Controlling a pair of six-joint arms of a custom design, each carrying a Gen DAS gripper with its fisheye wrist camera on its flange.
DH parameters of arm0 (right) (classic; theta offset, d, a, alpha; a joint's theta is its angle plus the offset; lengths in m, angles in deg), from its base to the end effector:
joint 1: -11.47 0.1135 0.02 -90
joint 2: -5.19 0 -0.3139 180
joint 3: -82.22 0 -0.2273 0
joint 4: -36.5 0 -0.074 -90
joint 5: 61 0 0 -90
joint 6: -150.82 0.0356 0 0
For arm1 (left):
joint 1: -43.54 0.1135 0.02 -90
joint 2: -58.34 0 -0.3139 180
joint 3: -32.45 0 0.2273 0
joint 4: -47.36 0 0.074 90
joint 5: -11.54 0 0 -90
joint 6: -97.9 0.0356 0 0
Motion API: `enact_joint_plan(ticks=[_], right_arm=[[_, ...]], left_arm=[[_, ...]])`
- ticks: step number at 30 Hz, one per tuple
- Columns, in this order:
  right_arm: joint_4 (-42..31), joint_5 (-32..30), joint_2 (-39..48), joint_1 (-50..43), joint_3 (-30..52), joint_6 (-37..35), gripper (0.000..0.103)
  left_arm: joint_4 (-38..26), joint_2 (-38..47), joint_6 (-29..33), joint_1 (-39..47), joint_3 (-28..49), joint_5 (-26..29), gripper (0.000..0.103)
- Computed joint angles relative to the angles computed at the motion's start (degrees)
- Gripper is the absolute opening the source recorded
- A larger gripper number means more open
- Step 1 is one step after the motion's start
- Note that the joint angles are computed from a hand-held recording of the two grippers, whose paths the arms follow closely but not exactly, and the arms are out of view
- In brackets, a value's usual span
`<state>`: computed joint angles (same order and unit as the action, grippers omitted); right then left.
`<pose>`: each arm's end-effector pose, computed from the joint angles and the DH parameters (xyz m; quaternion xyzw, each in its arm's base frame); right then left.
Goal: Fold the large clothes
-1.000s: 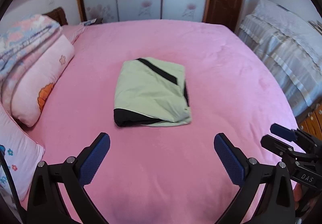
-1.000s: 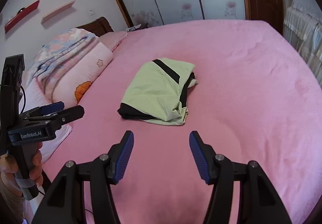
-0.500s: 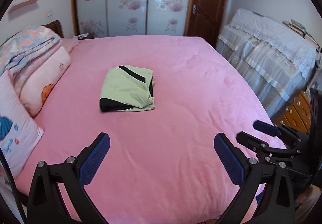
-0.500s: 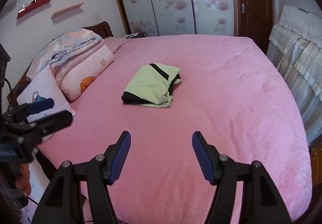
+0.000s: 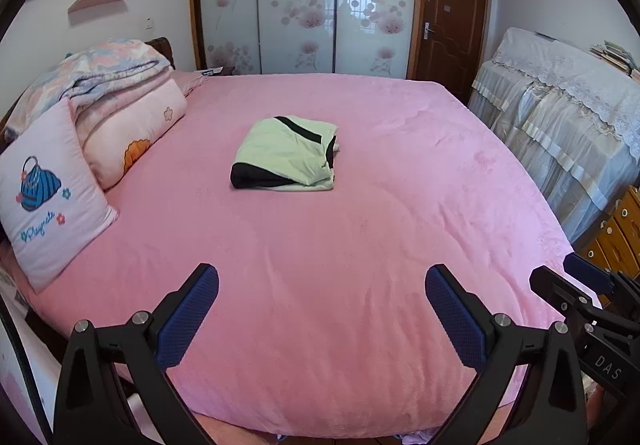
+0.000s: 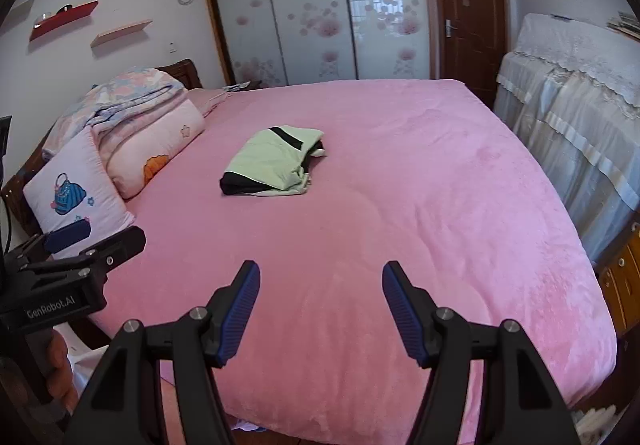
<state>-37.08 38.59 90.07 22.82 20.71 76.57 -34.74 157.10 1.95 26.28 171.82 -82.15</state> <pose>0.2609 0.0463 0.4819 0.0700 0.9010 0.0251 0.4274 0.3086 -0.0935 0.4991 0.0766 0.9081 -0.0538 0.4081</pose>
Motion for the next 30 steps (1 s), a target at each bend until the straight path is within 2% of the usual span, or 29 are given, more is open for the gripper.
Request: enact_joint_plan(ticks=[4, 7, 10, 14, 19, 30], right_arm=[[1.16, 0.59, -2.20, 0.23, -4.08, 1.57, 0.064], [2.16, 1.04, -3.42, 0.72, -6.77, 2.48, 0.064], [3.26, 2.24, -4.04, 1.17, -9.01, 3.18, 0.064], [3.99, -0.73, -4.19, -0.34, -10.21, 3.88, 0.065], [5.03, 0.72, -4.31, 0.19, -10.78, 3.85, 0.065], [5.40, -0.22, -3.11, -2.06, -10.64, 3.95, 0.065]], left_arm=[[4.72, -3.76, -1.79, -2.82, -8.80, -3.35, 0.103], [6.40, -5.12, -2.95, -4.03, -12.29, -4.42, 0.103], [6.27, -4.91, -3.64, -4.74, -12.56, -5.07, 0.103], [6.55, -5.15, -3.92, -5.60, -13.61, -4.77, 0.103], [6.82, -4.56, -3.53, -6.19, -13.82, -4.43, 0.102], [6.53, -1.39, -2.80, -5.63, -11.40, -1.72, 0.102]])
